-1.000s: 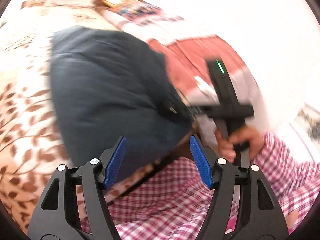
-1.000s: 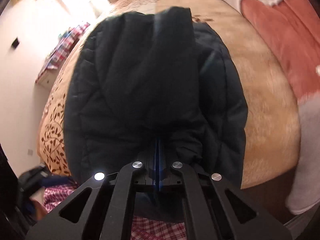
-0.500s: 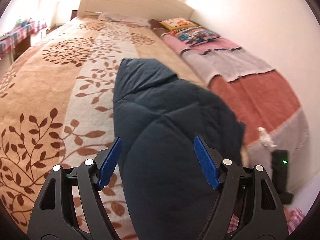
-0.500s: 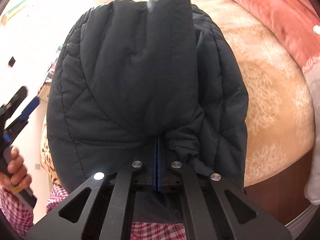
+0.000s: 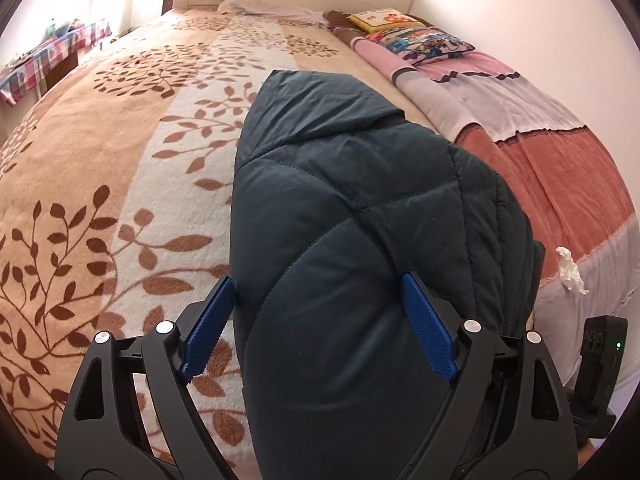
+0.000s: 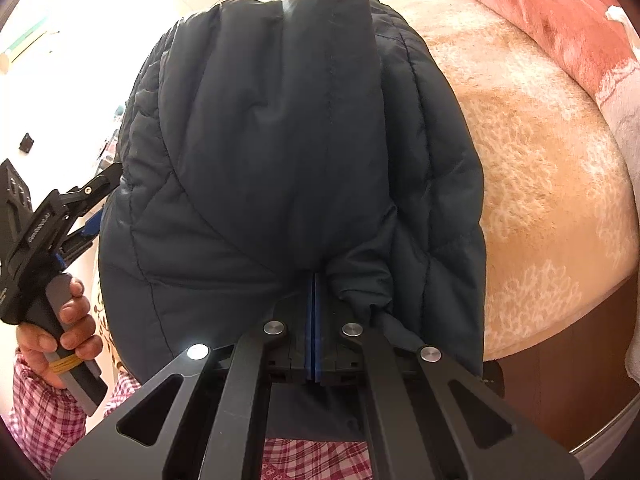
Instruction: Fold large clothes
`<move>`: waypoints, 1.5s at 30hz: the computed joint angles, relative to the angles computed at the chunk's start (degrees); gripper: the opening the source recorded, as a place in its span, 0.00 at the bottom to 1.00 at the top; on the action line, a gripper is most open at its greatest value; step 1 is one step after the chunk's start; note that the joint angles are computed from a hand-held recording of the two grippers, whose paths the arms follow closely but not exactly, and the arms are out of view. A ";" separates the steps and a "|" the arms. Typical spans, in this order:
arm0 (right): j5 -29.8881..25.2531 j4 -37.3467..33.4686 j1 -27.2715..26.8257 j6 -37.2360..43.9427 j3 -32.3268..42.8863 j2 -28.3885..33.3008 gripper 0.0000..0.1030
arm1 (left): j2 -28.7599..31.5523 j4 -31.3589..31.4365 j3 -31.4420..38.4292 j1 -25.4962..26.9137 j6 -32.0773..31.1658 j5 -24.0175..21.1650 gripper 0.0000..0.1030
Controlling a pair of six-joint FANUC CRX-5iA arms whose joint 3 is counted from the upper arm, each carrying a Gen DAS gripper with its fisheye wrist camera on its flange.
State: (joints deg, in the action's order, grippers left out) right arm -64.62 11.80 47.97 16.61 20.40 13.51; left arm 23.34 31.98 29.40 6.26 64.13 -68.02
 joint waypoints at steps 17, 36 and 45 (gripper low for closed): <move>1.42 -0.68 -0.52 -0.26 -2.94 -2.57 0.00 | 1.19 -1.67 0.91 -0.79 1.53 0.54 0.90; -0.56 -1.15 -0.82 -0.34 -0.73 -1.61 0.00 | -1.67 13.91 -5.86 9.07 -5.93 -13.08 0.87; 1.61 -3.52 -2.30 -0.26 -2.37 -3.34 0.00 | -2.71 10.55 -11.14 7.00 -4.41 -17.28 0.88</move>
State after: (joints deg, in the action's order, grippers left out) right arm -63.01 8.28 45.67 16.35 18.03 10.17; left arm 20.63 42.53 18.26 13.26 59.71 -85.30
